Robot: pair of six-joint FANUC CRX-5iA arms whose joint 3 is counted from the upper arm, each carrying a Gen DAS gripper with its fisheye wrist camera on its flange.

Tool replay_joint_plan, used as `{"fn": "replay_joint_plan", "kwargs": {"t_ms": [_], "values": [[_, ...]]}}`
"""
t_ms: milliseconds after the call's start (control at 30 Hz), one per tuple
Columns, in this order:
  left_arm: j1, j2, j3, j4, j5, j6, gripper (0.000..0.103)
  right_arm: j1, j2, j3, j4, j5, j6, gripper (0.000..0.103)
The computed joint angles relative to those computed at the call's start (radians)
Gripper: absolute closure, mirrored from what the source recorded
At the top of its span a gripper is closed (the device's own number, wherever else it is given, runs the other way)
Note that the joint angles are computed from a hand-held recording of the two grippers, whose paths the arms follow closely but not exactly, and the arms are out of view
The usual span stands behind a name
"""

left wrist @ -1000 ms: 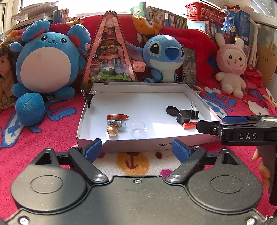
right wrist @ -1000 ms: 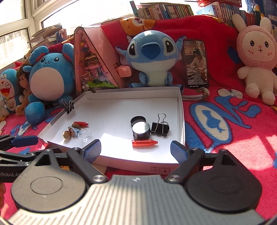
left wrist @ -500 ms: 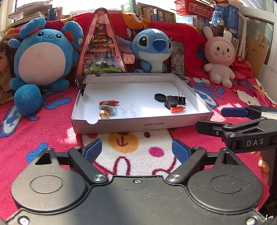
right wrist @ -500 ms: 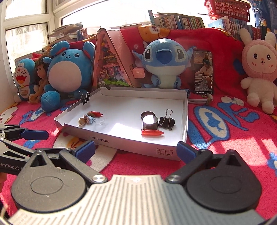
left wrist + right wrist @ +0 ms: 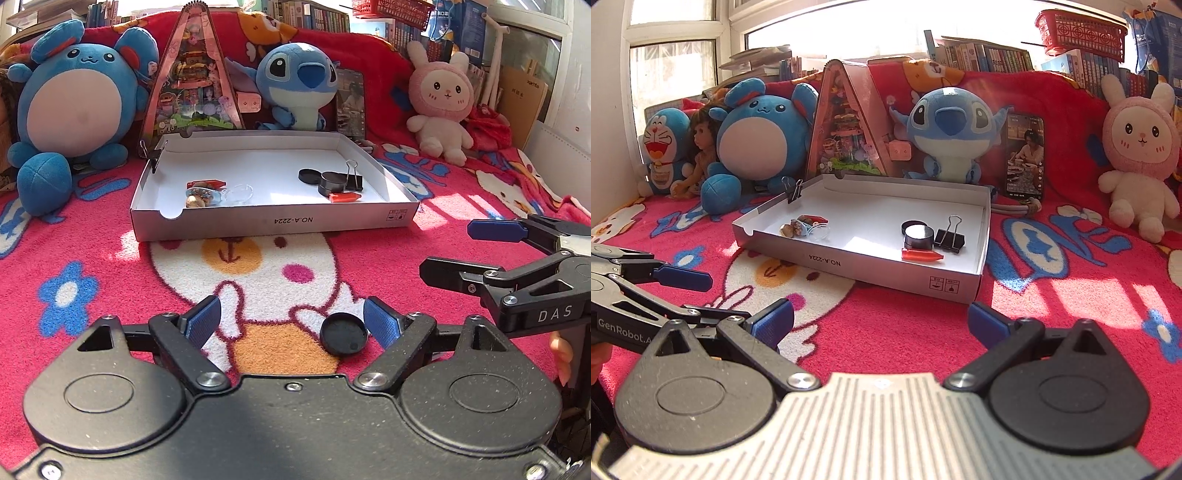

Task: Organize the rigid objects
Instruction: 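Withdraw both open tools from the box toward the remaining items, then grasp the black round lid with the left tool while the right tool grasps the blue hair clip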

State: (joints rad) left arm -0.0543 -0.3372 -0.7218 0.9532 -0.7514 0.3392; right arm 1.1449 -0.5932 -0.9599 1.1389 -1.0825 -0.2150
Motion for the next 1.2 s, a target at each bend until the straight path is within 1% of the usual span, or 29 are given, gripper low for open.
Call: {"fn": "replay_joint_plan", "kwargs": {"t_ms": [33,100,200,233,300,400,500,567,633,733,800,900,1100,1200], "values": [[0.004,-0.010,-0.014,0.017,-0.010,-0.019,0.021,0.024,-0.005,-0.004,-0.003,-0.022,-0.003,0.000],[0.013,-0.021,-0.028,0.018,-0.033,-0.037,0.023,0.075,-0.008,-0.012,-0.008,-0.073,-0.003,0.000],[0.014,-0.030,-0.039,0.002,-0.048,-0.046,0.027,0.142,-0.004,-0.019,-0.024,-0.139,0.021,0.000],[0.011,-0.028,-0.040,-0.006,-0.051,-0.044,0.031,0.154,-0.003,-0.019,-0.030,-0.150,0.030,0.000],[0.003,-0.021,-0.038,-0.013,-0.054,-0.031,0.035,0.182,-0.003,-0.021,-0.049,-0.169,0.048,0.000],[-0.019,-0.017,-0.049,0.013,-0.030,-0.031,0.040,0.228,-0.017,-0.026,-0.078,-0.199,0.035,0.000],[-0.047,-0.013,-0.053,0.017,0.011,-0.016,0.054,0.271,-0.041,-0.039,-0.096,-0.220,-0.005,0.000],[-0.072,-0.014,-0.053,0.001,0.061,0.004,0.072,0.298,-0.048,-0.046,-0.103,-0.232,-0.027,0.000],[-0.082,-0.014,-0.050,-0.010,0.080,0.026,0.073,0.314,-0.039,-0.047,-0.108,-0.243,-0.051,0.000],[-0.090,-0.014,-0.051,-0.012,0.097,0.042,0.073,0.327,-0.015,-0.046,-0.108,-0.244,-0.128,0.000],[-0.094,-0.019,-0.054,-0.016,0.113,0.046,0.073,0.340,0.005,-0.059,-0.079,-0.244,-0.217,0.000],[-0.091,-0.023,-0.054,-0.023,0.131,0.058,0.073,0.350,0.042,-0.067,-0.045,-0.241,-0.314,0.000],[-0.075,-0.028,-0.054,-0.032,0.169,0.084,0.073,0.351,0.144,-0.057,0.019,-0.266,-0.438,0.004],[-0.068,-0.032,-0.057,-0.032,0.189,0.096,0.073,0.333,0.173,-0.047,0.032,-0.255,-0.483,0.010]]}}
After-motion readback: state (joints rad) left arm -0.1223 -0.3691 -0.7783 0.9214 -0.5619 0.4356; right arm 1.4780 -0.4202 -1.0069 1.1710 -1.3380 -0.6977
